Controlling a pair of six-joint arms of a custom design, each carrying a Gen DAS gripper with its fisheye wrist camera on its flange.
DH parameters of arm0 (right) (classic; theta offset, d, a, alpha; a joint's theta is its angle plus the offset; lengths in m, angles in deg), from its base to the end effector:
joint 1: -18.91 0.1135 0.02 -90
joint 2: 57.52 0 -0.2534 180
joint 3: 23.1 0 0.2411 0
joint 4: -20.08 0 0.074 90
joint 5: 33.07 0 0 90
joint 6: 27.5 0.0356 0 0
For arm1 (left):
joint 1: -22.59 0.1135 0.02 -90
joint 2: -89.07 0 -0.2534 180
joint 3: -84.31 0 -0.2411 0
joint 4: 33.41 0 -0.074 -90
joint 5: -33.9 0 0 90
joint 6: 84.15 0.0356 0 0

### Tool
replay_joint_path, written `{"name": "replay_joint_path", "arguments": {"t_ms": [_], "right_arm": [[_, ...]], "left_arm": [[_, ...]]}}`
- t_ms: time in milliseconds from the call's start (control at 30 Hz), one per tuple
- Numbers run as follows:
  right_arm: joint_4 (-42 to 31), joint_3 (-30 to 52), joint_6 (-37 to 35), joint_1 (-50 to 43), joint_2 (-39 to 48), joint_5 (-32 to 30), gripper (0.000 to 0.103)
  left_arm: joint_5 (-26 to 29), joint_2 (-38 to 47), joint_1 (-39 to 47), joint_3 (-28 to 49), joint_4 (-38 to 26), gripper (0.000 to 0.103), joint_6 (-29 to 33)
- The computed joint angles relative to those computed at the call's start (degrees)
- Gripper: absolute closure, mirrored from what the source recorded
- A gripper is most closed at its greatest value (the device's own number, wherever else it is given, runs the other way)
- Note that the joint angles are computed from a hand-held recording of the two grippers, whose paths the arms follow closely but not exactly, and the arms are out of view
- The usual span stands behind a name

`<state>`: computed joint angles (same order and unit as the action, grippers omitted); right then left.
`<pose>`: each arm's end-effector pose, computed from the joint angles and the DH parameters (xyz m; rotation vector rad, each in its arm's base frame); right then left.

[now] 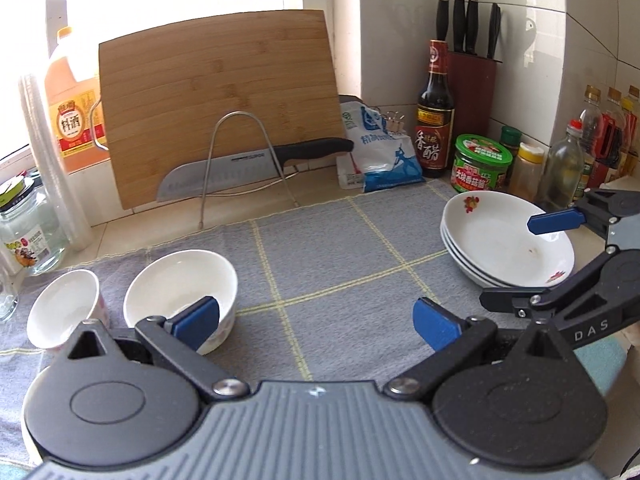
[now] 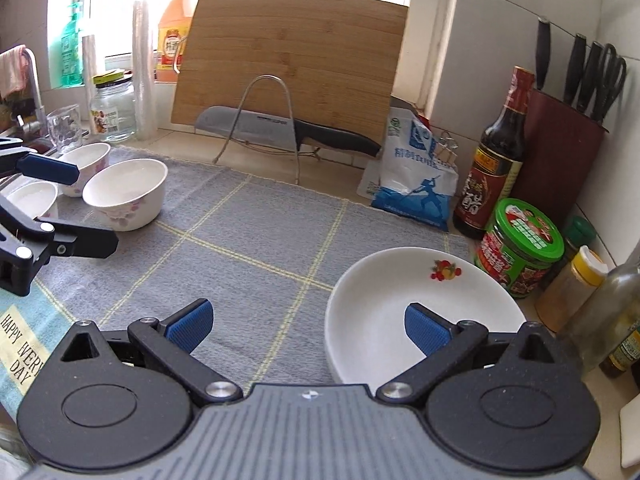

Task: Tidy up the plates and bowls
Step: 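Move the left tool to a white bowl and grasp its rim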

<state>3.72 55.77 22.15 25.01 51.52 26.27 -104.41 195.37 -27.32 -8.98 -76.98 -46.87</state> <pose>0.3790 0.0588 0.1559 -1.1143 1.9725 0.3256 0.2537 -0.2601 0.1887 -0.2895 2.1949 0.2071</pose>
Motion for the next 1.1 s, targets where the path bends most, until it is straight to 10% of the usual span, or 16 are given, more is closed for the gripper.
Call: {"name": "replay_joint_path", "arguments": {"t_ms": [467, 1100], "right_arm": [[7.13, -15.84, 9.73, 24.05, -7.4, 8.33, 0.0], [16.58, -13.98, 17.52, 43.88, 1.38, 15.8, 0.0]], "left_arm": [[4.28, -32.71, 2.78, -32.19, -1.25, 0.001, 2.23], [20.51, -54.88, 24.05, -49.01, 1.14, 0.012, 24.28]]}}
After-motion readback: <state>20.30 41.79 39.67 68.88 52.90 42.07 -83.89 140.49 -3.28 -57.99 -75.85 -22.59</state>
